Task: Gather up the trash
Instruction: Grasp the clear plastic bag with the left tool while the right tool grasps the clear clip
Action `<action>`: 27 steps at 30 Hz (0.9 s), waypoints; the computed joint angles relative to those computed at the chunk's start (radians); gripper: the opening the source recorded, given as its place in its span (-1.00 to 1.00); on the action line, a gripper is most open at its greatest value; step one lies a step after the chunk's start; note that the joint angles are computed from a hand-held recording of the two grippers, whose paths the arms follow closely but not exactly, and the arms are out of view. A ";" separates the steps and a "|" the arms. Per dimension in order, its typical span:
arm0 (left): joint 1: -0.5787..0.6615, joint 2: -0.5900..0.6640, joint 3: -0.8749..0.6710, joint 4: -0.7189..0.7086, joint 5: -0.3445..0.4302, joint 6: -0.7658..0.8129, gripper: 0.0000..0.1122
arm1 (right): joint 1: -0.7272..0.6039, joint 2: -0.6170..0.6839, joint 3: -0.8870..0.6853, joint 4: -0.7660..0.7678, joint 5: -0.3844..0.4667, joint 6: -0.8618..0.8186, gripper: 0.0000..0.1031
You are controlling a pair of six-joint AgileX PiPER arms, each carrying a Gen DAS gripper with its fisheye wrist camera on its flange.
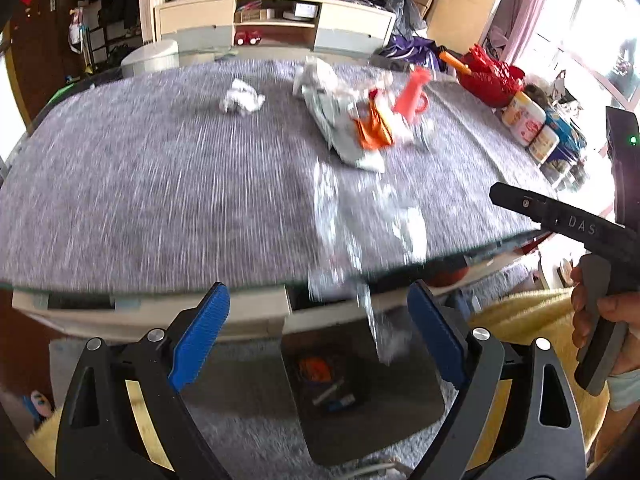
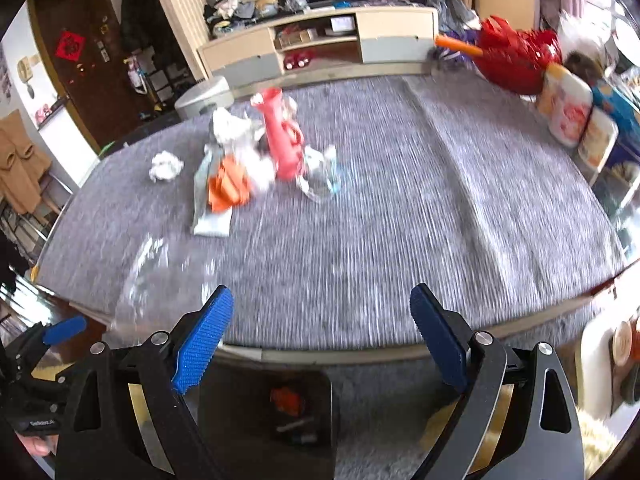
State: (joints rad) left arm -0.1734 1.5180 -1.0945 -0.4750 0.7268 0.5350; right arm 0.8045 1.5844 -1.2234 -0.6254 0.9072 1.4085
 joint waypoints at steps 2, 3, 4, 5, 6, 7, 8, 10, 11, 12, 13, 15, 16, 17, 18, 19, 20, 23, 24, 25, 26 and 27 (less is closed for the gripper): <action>-0.006 0.037 -0.046 -0.007 0.005 -0.003 0.39 | -0.035 0.019 -0.020 0.005 -0.019 -0.031 0.76; -0.008 0.051 -0.064 -0.014 0.010 -0.001 0.33 | -0.058 0.032 -0.033 0.012 -0.035 -0.052 0.76; -0.013 0.073 -0.089 -0.017 0.014 -0.003 0.26 | -0.076 0.046 -0.046 0.015 -0.045 -0.068 0.76; -0.020 0.095 -0.114 -0.014 0.016 -0.010 0.23 | -0.089 0.058 -0.056 0.015 -0.051 -0.081 0.76; -0.023 0.110 -0.129 -0.014 0.017 -0.012 0.18 | -0.096 0.070 -0.069 0.016 -0.053 -0.091 0.76; -0.028 0.130 -0.149 -0.014 0.018 -0.016 0.15 | -0.114 0.087 -0.085 0.021 -0.064 -0.112 0.75; -0.029 0.143 -0.159 -0.016 0.019 -0.015 0.12 | -0.121 0.100 -0.098 0.024 -0.065 -0.122 0.74; -0.033 0.176 -0.185 -0.014 0.026 -0.024 -0.01 | -0.142 0.128 -0.125 0.037 -0.073 -0.154 0.71; -0.034 0.190 -0.193 -0.013 0.029 -0.027 -0.04 | -0.155 0.143 -0.137 0.048 -0.079 -0.171 0.68; -0.035 0.203 -0.202 -0.014 0.032 -0.029 -0.09 | -0.169 0.156 -0.146 0.061 -0.092 -0.188 0.60; -0.034 0.215 -0.209 -0.020 0.034 -0.025 -0.09 | -0.177 0.168 -0.153 0.065 -0.101 -0.194 0.55; -0.034 0.235 -0.221 -0.030 0.039 -0.018 -0.10 | -0.198 0.193 -0.172 0.078 -0.108 -0.218 0.49; -0.034 0.240 -0.223 -0.033 0.037 -0.015 -0.11 | -0.207 0.207 -0.183 0.086 -0.111 -0.229 0.46; -0.035 0.248 -0.231 -0.036 0.038 -0.012 -0.13 | -0.213 0.216 -0.189 0.093 -0.114 -0.236 0.44; -0.037 0.253 -0.235 -0.038 0.039 -0.010 -0.18 | -0.222 0.230 -0.197 0.104 -0.118 -0.247 0.42; -0.039 0.262 -0.243 -0.041 0.044 -0.008 -0.24 | -0.228 0.238 -0.201 0.110 -0.122 -0.253 0.38; -0.041 0.269 -0.249 -0.043 0.045 -0.006 -0.27 | -0.239 0.246 -0.205 0.119 -0.130 -0.269 0.37; -0.049 0.286 -0.259 -0.042 0.049 -0.004 -0.41 | -0.249 0.270 -0.220 0.139 -0.136 -0.295 0.24; -0.052 0.289 -0.260 -0.040 0.046 -0.003 -0.44 | -0.246 0.274 -0.221 0.126 -0.133 -0.287 0.19; -0.052 0.289 -0.261 -0.041 0.046 -0.001 -0.48 | -0.241 0.280 -0.228 0.108 -0.125 -0.281 0.06; -0.052 0.290 -0.262 -0.045 0.046 0.003 -0.51 | -0.239 0.284 -0.233 0.098 -0.116 -0.279 -0.03; -0.052 0.292 -0.263 -0.050 0.047 0.007 -0.56 | -0.241 0.280 -0.223 0.093 -0.125 -0.275 -0.22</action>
State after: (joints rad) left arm -0.2250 1.8103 -1.3580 -0.5250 0.7736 0.5415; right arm 0.5636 1.8640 -1.4467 -0.5321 0.7817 1.1332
